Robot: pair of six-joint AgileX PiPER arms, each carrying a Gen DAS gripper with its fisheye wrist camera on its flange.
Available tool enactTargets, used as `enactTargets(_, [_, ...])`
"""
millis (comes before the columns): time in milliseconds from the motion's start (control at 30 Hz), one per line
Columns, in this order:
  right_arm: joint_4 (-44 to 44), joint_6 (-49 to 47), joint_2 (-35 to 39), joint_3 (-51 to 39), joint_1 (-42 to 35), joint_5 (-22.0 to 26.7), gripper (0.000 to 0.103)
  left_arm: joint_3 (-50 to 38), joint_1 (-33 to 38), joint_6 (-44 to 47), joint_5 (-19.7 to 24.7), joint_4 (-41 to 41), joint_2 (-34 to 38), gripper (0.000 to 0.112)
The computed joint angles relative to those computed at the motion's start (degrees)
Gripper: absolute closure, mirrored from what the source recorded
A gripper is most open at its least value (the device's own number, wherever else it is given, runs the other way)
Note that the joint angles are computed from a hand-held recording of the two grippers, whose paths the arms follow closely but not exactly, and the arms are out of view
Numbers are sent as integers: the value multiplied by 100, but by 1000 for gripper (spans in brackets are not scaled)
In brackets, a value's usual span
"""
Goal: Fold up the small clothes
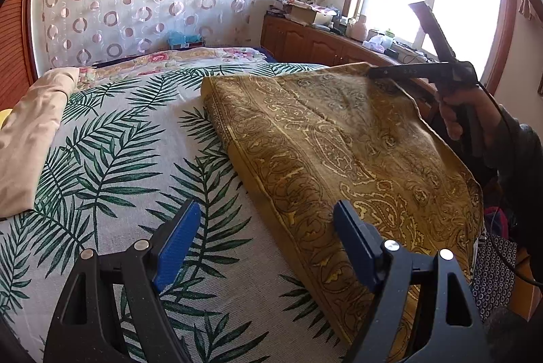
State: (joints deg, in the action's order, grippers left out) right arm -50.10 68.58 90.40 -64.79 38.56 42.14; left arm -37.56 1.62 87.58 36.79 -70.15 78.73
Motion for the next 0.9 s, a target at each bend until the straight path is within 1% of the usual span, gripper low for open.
enactTargets(33, [-61, 83, -65, 49, 89, 8, 70, -9, -5, -4, -2, 4, 5, 31])
enactTargets(100, [-158, 218, -208, 198, 285, 51, 59, -20, -26, -24, -23, 23, 13, 31])
enactTargets(133, [-257, 365, -296, 341, 454, 135, 57, -25, -27, -21, -25, 23, 24, 31])
enactTargets(267, [-445, 804, -598, 901, 887, 256, 56, -51, -47, -73, -43, 64, 51, 31])
enactTargets(367, [-391, 823, -758, 1136, 806, 208, 55, -54, -84, -137, -88, 112, 54, 31])
enactTargets(400, [-371, 842, -774, 1183, 764, 183, 51, -56, -93, -154, -101, 125, 55, 31])
enactTargets(467, [-286, 793, -754, 1228, 562, 6, 48, -89, -117, -197, -123, 155, 94, 31])
enactTargets(567, [-25, 618, -707, 1189, 306, -309, 48, -116, -137, -286, -143, 227, 133, 31])
enactTargets(733, [340, 254, -623, 1076, -33, -697, 48, -172, -210, -452, -215, 374, 210, 31])
enactTargets(833, [630, -150, -527, 919, -301, -916, 48, -212, -246, -562, -230, 466, 241, 31])
enactTargets(900, [1178, -691, -465, 823, -586, -1138, 48, -252, -217, -621, -174, 511, 259, 31])
